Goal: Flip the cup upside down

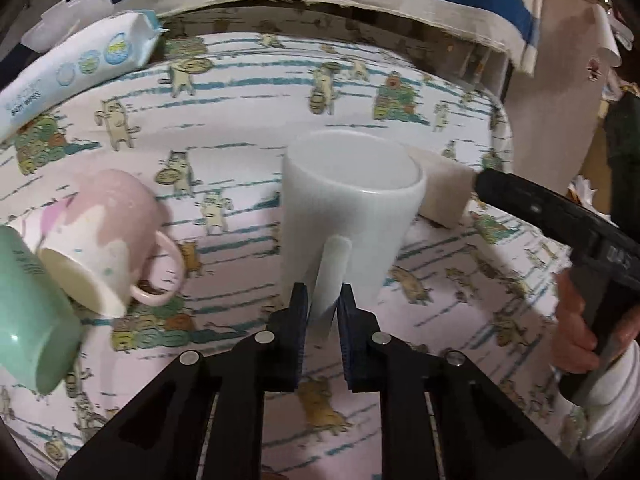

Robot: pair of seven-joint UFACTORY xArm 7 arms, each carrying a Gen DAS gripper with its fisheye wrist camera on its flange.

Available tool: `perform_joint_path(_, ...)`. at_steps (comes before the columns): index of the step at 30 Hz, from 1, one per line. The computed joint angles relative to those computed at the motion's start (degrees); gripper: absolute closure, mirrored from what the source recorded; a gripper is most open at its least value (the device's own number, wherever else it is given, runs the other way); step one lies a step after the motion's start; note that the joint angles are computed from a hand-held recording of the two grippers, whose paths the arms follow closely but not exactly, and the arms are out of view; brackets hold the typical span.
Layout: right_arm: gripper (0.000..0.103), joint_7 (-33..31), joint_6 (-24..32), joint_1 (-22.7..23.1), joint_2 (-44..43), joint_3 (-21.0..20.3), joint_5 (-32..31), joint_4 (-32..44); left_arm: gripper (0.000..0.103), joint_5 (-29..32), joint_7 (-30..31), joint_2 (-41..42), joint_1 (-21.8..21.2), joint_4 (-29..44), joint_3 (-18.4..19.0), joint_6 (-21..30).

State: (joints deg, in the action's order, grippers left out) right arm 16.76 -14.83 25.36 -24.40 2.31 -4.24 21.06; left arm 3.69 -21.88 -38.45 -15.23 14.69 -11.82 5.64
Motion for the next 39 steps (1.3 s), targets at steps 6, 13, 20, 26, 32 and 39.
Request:
perform_joint_path(6,0.001,0.2,-1.9,5.2,0.1,-5.0,-2.6,-0.7,0.025,4.3,-6.2,-7.8,9.9,-4.2,-9.5,-4.5)
perform_joint_path(13,0.001,-1.7,-8.5,-12.1,-1.6,16.2,6.9,-3.6,0.021,4.1,-10.9,-12.6,16.2,-8.7,-14.0,-14.2)
perform_joint_path(20,0.001,-7.9,-11.3,-19.7,-2.5,28.6,15.7,-4.0,0.0,2.2,-20.6,-24.2,25.1,-11.2,-28.1,-14.2)
perform_joint_path(26,0.001,-9.6,-8.8,-24.0,-2.8,34.0,18.7,-2.6,0.0,5.0,-25.2,-26.7,26.8,-11.4,-28.9,-13.0)
perform_joint_path(32,0.001,-9.4,-9.1,-24.8,-3.3,35.0,19.0,-2.9,0.0,7.7,-27.2,-27.0,27.0,-11.3,-28.7,-13.0)
perform_joint_path(39,0.001,-8.9,-9.2,-25.4,-3.8,35.5,19.1,-3.0,0.0,9.0,-28.5,-27.4,26.9,-11.4,-28.4,-12.6)
